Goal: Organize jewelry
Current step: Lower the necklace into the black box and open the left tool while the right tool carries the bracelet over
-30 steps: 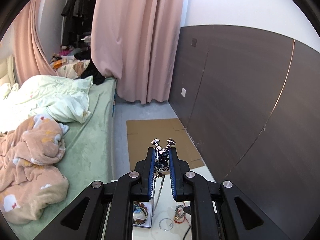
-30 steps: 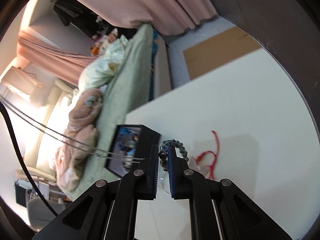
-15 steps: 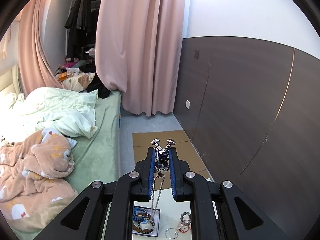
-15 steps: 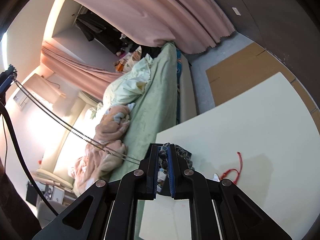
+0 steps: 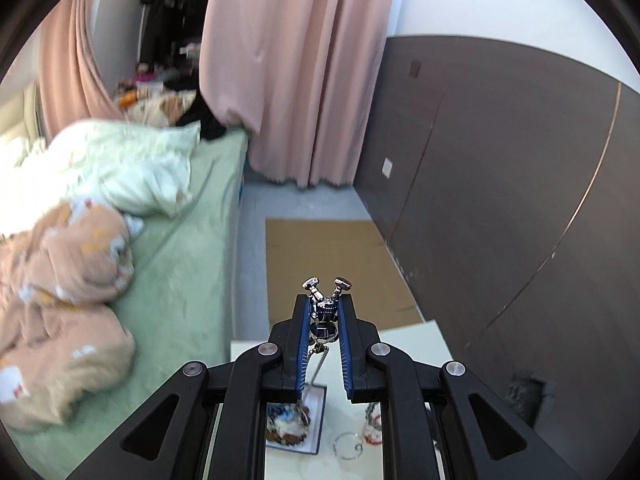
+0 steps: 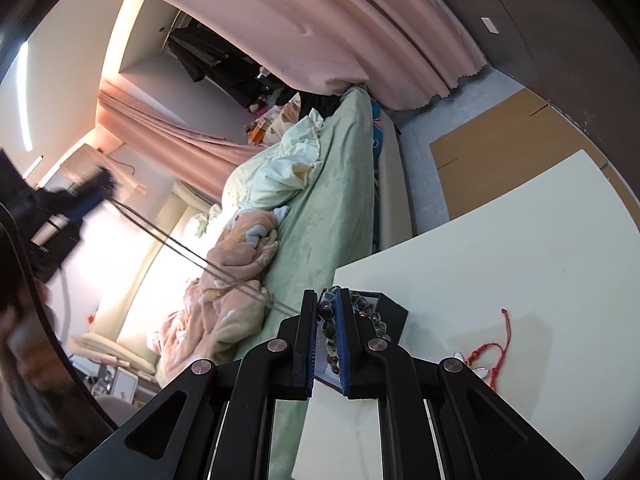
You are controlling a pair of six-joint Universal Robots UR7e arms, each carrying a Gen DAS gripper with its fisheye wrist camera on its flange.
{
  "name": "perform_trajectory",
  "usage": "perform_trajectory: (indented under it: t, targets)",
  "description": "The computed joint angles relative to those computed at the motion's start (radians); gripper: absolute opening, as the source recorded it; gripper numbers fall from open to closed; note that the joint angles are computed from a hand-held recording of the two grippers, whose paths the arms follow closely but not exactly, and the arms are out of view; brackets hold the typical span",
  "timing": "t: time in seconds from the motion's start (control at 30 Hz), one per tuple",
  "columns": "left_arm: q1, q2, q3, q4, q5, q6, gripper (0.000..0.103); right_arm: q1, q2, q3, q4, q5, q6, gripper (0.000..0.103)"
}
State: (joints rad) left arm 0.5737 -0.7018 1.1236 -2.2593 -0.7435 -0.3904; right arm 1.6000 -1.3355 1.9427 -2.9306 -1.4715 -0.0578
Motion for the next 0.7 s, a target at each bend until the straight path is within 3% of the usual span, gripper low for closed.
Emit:
perform_trajectory:
  t: [0.47, 0.57, 0.63, 0.7]
  targets:
    - [0.106, -0.035, 0.238, -0.120, -0.179, -0.168, 0.016, -0.010, 0.003, 0.017, -0.048, -0.002, 0.024, 0.011]
    - [0.137, -0.054, 0.312, -0.184, -0.257, -0.218, 0.017, -0.011, 0.007, 0.025, -0.072, 0.017, 0.025, 0.011]
    - [0.154, -0.064, 0.357, -0.233, -0.298, -0.233, 0.026, -0.012, 0.011, 0.031, -0.091, 0.032, 0.026, 0.011]
    - [0.163, -0.069, 0.370, -0.234, -0.314, -0.245, 0.065, -0.010, 0.019, 0.035, -0.110, 0.039, 0.024, 0.011]
